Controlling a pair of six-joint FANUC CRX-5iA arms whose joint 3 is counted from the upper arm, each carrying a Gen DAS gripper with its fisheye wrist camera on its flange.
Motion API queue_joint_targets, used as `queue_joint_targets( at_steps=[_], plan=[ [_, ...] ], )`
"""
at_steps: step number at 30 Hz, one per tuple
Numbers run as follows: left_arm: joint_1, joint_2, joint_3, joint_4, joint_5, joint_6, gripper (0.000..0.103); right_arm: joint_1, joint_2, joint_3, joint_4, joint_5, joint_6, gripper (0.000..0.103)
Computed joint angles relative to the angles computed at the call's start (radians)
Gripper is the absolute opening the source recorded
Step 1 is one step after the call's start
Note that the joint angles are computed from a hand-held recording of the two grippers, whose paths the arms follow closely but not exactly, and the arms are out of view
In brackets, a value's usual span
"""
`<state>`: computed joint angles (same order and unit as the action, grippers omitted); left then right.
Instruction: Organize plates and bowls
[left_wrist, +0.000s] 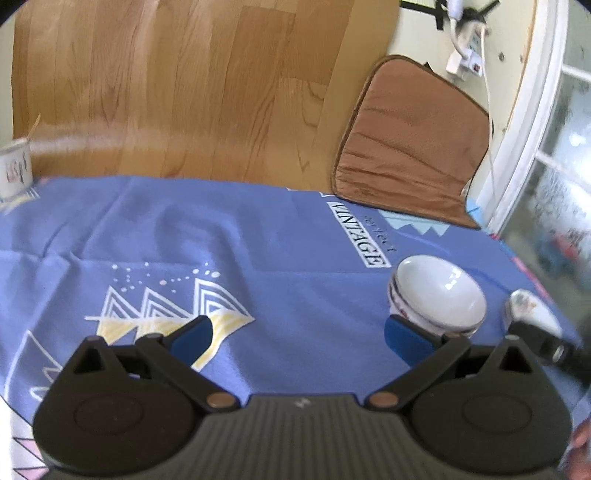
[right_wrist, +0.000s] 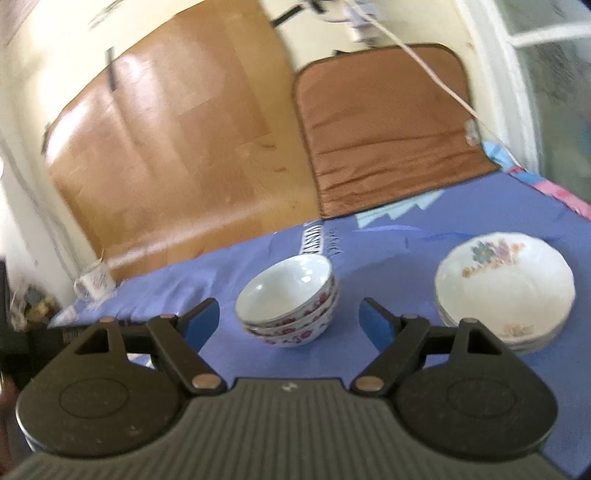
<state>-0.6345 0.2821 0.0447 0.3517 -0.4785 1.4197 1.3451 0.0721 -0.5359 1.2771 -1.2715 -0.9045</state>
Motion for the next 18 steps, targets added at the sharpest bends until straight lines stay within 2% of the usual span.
queue_joint_targets(
  at_steps=[3,8,13,18],
  plan=[
    [0.009,-0.007,-0.043,0.12,0.03,-0.086,0.103,0.001,0.009,0.001,0.007,0.022,0.082,0.09],
    [0.003,-0.002,-0.075,0.258,0.048,-0.236,0.103,0.003,0.041,0.028,-0.021,0.022,0.237,0.092],
    [-0.008,0.012,-0.076,0.322,0.047,-0.313,0.103,-0.016,0.032,0.019,-0.029,0.056,0.264,0.092],
    [-0.01,0.027,-0.096,0.471,0.034,-0.422,0.103,-0.027,0.033,0.018,-0.033,0.074,0.295,0.092]
  ],
)
